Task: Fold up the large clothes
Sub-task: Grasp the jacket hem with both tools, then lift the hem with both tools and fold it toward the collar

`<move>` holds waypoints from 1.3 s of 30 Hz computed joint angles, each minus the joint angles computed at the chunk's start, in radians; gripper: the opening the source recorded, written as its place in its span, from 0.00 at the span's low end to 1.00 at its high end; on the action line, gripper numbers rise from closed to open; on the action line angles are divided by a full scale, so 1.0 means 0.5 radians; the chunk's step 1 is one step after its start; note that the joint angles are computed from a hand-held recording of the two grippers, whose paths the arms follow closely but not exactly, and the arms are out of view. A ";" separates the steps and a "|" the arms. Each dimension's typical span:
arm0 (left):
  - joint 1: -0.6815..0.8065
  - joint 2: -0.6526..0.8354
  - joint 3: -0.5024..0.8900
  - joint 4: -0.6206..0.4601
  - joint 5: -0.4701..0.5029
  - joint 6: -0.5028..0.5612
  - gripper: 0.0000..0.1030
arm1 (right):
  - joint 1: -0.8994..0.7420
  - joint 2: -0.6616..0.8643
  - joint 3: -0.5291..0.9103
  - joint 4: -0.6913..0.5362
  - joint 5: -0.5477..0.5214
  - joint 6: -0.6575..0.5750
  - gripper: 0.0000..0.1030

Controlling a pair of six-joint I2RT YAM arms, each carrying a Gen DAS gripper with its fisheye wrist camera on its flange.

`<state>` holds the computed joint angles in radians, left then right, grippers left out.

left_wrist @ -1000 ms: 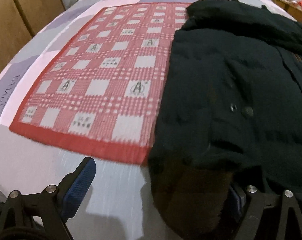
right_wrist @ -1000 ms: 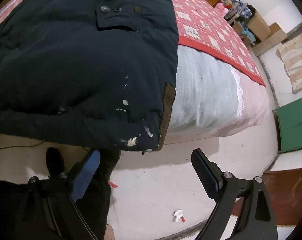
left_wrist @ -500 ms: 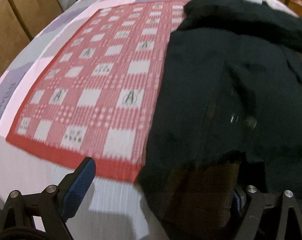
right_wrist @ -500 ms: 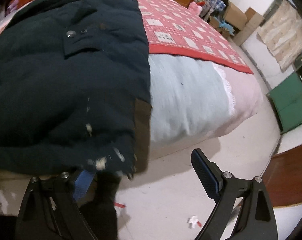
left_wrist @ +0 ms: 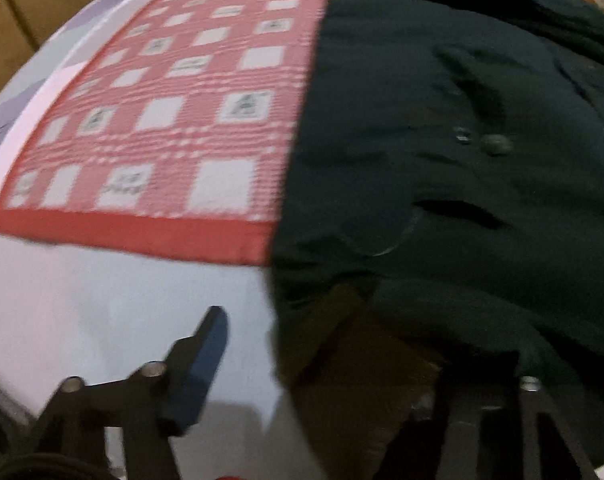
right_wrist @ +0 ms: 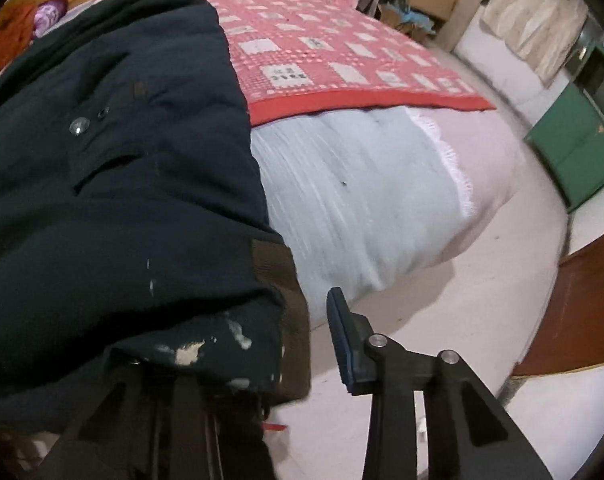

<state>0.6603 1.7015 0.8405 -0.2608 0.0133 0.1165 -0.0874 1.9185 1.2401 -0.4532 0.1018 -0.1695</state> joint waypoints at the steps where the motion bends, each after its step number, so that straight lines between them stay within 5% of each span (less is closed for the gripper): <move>1: -0.005 0.018 0.014 -0.014 0.037 0.023 0.46 | -0.013 0.056 0.076 -0.067 -0.057 0.031 0.34; 9: 0.110 -0.134 -0.025 -0.206 0.101 0.170 0.14 | -0.044 0.071 0.230 -0.253 -0.099 -0.084 0.14; 26: 0.312 -0.641 0.345 -0.966 0.424 0.367 0.14 | -0.130 -0.243 0.741 -0.851 -0.358 -0.280 0.12; 39: 0.362 -0.877 0.446 -1.754 0.393 0.531 0.13 | -0.277 -0.264 1.274 -1.584 -0.266 -0.548 0.11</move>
<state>0.8412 1.2631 1.0632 -1.1379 0.2096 0.3818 -0.2262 1.7867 1.8772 -1.2452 -0.0310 -0.4436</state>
